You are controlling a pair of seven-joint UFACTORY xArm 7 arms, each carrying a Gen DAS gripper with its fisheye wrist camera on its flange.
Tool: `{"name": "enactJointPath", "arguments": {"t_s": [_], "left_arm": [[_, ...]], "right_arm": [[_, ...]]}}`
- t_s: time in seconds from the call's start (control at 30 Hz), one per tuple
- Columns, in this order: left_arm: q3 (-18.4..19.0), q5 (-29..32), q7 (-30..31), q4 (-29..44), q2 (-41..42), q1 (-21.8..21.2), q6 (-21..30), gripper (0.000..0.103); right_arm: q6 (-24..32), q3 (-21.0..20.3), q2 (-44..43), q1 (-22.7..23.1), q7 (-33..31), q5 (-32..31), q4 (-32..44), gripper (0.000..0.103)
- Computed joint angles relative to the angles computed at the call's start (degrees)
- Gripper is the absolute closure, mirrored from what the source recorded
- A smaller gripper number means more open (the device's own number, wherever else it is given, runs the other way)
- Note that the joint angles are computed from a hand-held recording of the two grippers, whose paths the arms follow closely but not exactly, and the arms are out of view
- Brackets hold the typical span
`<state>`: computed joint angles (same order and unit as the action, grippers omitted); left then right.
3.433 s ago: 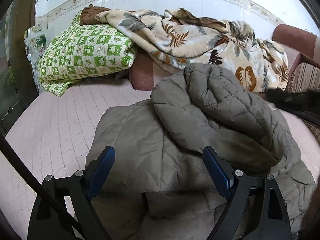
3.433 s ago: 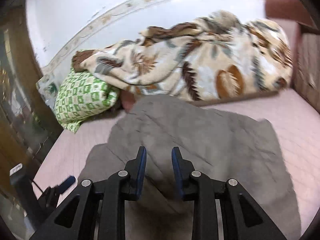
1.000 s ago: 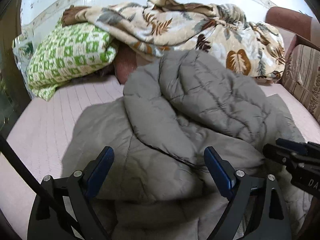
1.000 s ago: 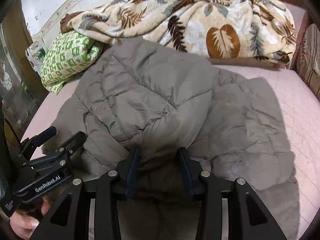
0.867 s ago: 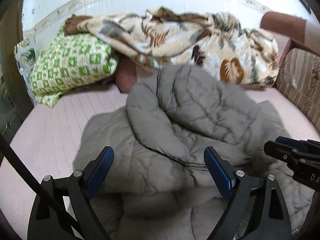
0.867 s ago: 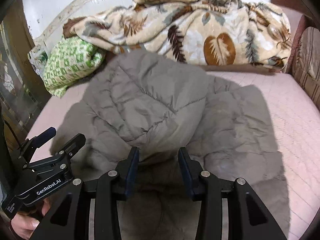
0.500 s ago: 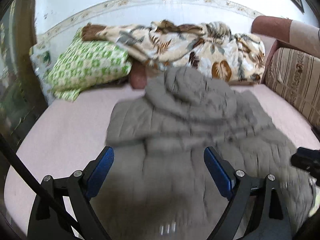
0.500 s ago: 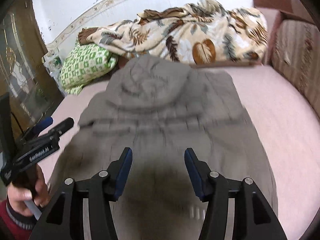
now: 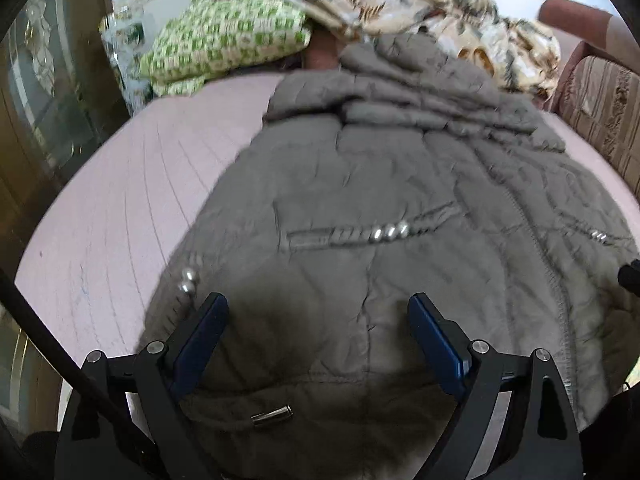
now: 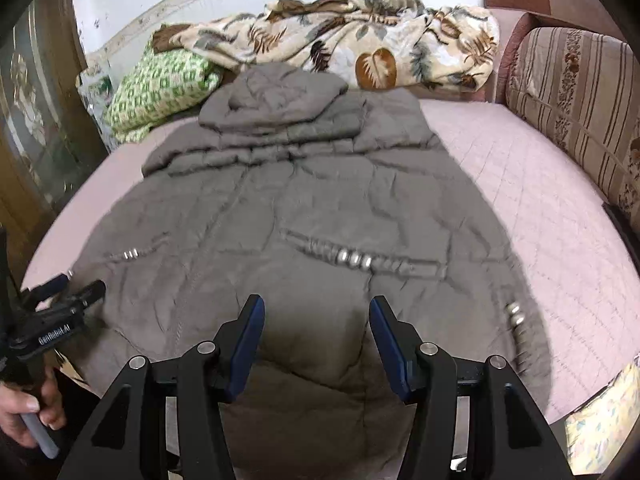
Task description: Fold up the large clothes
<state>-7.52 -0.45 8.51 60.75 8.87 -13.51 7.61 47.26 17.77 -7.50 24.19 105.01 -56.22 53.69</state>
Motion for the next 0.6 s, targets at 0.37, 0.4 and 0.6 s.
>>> {"name": "enactJointPath", "arguments": {"t_s": [0.37,0.4,0.6], "left_arm": [[6.85,14.17,-12.10,-0.09,2.54,-5.34,-4.21,0.006],[7.19,14.91,-12.69,-0.27,2.56,-5.53,-4.71,0.006],[10.06,19.39,-16.50,-0.07,3.26,-7.67,-6.65,0.004]], "right_arm": [[-2.14,-1.94,4.60,1.39,0.07,-1.00,-0.14,0.033],[-2.05,-2.03,4.86,1.54,0.21,-1.29,0.07,0.031],[-1.06,-2.44,5.84,2.51,0.93,-3.61,0.62,0.027]]}}
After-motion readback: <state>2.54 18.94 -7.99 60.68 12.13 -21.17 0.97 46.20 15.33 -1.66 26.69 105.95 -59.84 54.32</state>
